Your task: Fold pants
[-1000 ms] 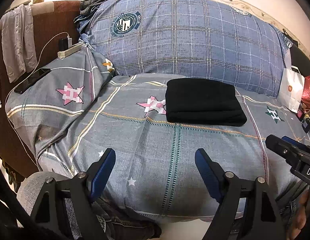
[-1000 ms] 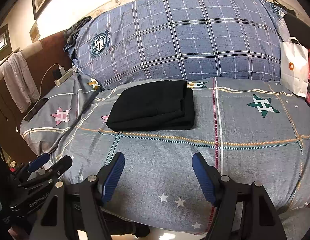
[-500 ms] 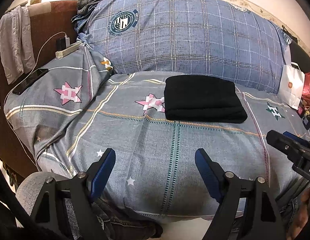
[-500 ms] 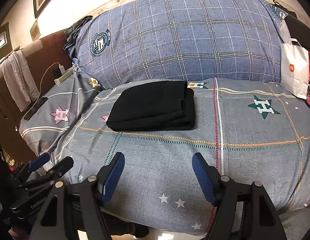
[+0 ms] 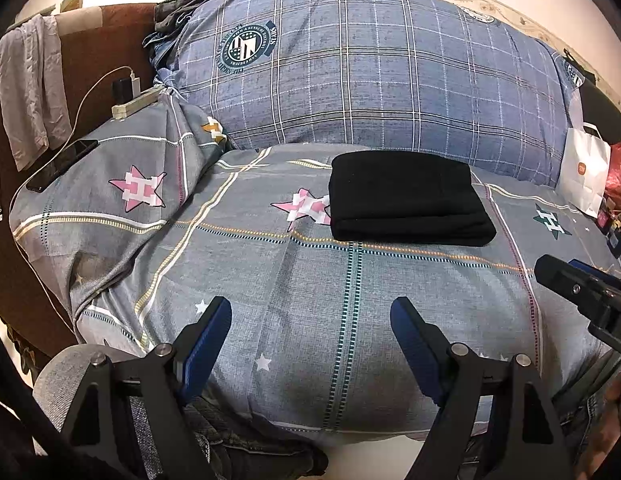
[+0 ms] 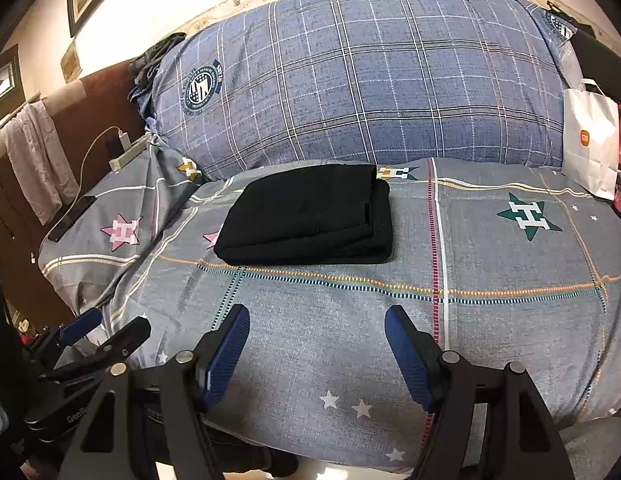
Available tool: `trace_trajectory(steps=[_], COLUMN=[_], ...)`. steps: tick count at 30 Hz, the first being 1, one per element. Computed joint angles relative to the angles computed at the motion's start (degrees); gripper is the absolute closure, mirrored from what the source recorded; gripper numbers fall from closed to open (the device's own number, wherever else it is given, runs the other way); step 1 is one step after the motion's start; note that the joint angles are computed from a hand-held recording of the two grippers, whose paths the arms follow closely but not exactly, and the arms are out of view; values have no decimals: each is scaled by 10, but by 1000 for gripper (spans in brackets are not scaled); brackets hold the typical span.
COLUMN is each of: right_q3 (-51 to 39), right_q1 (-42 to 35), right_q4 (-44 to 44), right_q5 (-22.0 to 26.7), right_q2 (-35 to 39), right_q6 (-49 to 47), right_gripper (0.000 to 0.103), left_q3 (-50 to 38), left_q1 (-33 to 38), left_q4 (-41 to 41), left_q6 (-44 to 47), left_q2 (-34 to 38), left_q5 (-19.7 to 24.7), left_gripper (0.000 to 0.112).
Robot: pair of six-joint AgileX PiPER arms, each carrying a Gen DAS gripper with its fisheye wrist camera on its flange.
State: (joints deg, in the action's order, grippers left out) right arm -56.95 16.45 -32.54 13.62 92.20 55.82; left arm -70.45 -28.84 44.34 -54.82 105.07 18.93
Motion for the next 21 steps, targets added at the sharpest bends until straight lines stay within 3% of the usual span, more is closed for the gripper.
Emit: trace_trajectory(steps=[21], right_q3=[8], right_q1=[-13], right_q4=[34], right_q5=[-9], right_q2=[-8], right_q6=[-26], right_gripper=[30], left_q3=[-2], left_q1=[-2], left_q4=[-1], left_q6=[10], left_q2=[3], left_q5=[-3], left_gripper=[30])
